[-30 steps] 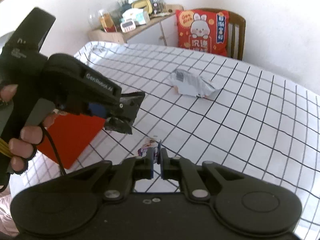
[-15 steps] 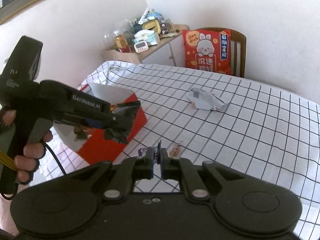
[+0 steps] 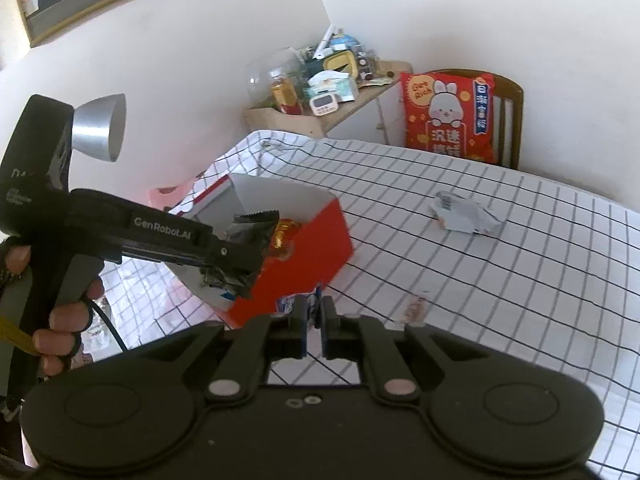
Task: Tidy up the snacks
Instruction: 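Carry the black packet with the left tool while the right tool grasps the purple wrapper, then lower both tools into the box and open them to release the packets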
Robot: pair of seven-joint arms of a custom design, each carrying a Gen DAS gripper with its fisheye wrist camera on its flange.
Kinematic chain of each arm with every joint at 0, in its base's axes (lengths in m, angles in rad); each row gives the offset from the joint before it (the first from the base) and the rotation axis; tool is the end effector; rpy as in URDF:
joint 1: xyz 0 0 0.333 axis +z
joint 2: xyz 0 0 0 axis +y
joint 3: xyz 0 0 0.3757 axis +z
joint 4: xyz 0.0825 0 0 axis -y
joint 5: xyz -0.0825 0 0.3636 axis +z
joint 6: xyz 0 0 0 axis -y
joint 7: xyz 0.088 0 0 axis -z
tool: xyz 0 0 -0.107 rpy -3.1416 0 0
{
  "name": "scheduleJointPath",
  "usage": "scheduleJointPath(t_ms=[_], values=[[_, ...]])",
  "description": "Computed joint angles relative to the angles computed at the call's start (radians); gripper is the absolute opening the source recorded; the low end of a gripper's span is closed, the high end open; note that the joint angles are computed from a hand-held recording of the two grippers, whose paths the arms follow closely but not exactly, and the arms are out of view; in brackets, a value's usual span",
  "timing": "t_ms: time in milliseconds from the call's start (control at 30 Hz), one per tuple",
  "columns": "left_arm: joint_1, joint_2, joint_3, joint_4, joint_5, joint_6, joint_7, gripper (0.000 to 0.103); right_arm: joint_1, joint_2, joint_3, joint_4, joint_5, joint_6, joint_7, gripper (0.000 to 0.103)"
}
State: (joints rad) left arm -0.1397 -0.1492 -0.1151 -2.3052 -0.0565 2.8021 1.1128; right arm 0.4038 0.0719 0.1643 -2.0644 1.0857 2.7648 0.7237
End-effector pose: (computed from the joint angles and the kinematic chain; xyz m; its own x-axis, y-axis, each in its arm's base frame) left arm 0.4927 -0.1288 0.5517 0.1488 -0.9446 0.2926 -0.8001 -0.2888 -0.5257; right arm 0.5123 0.2795 0.5228 0.5738 -0.7261 -0.3787 -0.7113 -0.2127 -0.6699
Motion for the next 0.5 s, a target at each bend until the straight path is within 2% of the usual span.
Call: scheduleJointPath(t_ms=[167,367,500], values=[[0.013,-0.026,0.029,-0.025,-0.019,-0.009,0.040,0.030,0.028,0.025,0.016,0.032,-0.061,0.024,0.070,0.005],[0.045,-0.045,0.062,-0.050,-0.022,-0.016,0.086,0.030,0.073,0.081,0.030,0.087,-0.250,0.071,0.260,0.005],[0.067,-0.046,0.082,-0.052,-0.028,-0.024,0.128,0.030,0.100,0.127,0.031,0.139,-0.390,0.071,0.392,0.005]])
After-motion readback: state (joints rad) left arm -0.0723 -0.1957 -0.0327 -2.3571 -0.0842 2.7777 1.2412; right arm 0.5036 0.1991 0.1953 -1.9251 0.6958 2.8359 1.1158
